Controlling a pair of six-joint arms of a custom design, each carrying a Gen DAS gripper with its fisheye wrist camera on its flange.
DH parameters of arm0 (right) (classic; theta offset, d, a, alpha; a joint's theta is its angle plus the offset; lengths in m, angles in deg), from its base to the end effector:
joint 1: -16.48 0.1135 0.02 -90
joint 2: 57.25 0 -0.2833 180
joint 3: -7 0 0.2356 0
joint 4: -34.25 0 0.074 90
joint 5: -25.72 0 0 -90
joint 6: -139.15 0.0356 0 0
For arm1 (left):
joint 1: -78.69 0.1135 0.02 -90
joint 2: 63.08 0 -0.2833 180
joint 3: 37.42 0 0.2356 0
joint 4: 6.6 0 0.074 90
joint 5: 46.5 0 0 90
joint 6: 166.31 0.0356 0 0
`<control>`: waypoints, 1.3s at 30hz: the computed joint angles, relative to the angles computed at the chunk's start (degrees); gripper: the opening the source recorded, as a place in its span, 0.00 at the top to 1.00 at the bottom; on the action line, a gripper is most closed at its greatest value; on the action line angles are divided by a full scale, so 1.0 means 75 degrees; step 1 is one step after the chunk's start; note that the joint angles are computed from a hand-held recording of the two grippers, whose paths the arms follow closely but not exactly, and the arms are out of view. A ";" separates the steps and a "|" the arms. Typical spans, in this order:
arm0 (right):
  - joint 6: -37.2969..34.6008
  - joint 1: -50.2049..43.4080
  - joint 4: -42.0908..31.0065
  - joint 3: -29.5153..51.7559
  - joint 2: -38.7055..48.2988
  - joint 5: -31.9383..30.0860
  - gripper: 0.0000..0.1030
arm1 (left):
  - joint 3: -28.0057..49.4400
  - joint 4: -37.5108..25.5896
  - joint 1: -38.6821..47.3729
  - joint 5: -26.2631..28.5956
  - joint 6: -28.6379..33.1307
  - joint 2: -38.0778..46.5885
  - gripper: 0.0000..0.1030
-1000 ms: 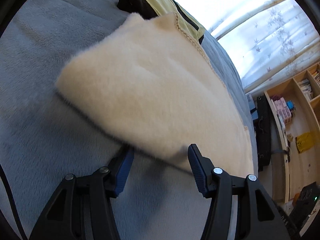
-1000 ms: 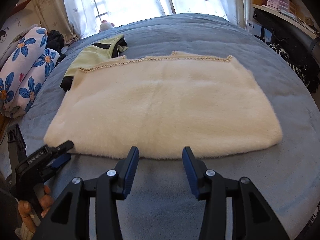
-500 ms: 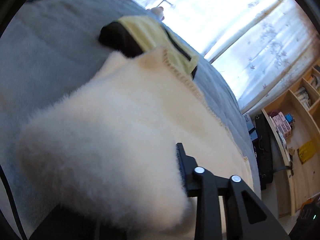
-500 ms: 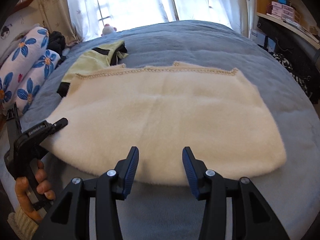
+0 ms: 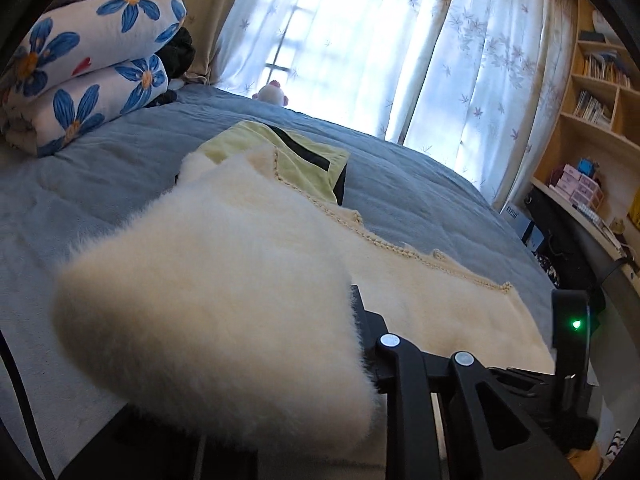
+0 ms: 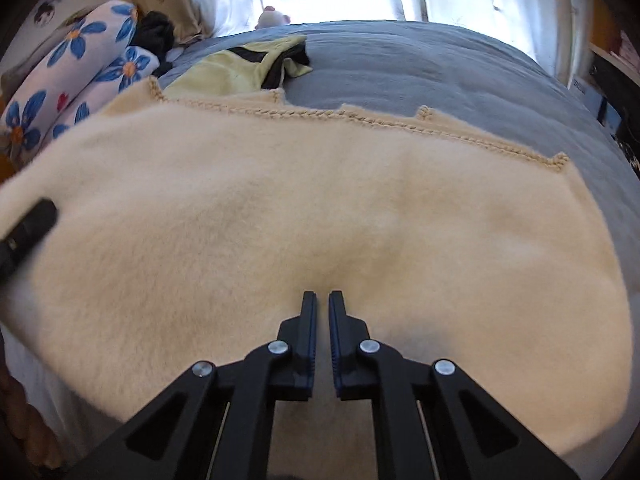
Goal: Fold large clothes
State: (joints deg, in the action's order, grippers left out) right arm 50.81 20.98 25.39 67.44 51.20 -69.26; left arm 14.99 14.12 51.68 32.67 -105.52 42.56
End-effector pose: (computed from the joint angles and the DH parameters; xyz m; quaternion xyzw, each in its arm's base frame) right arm 0.3259 0.0287 0.1155 -0.0361 0.9570 0.0569 0.2822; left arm 0.2964 -0.1436 0.1390 -0.0621 0.8718 -0.1526 0.4613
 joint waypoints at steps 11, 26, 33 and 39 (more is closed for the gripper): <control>0.0318 -0.1998 -0.1184 -0.0227 -0.0708 -0.2686 0.94 | 0.2268 -0.2437 -0.1824 -0.1931 0.1590 -0.0333 0.82; -0.1630 -0.7547 -0.2098 -0.0724 -0.1568 -0.2899 0.94 | 0.7952 -0.5307 -0.3832 -0.1142 0.1874 0.4186 0.82; -0.2087 -0.7817 -0.2108 -0.0905 -0.1619 -0.3185 0.94 | 0.7390 -0.4755 -0.3836 -0.1105 0.1966 0.3681 0.82; -0.2095 -0.7752 -0.2039 -0.0815 -0.1439 -0.3075 0.94 | 0.7724 -0.4748 -0.4131 -0.1274 0.2447 0.4195 0.82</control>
State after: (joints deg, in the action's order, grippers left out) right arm 35.09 -37.16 10.11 61.32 40.41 -92.32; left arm 72.93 -21.49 20.70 23.12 -87.17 74.03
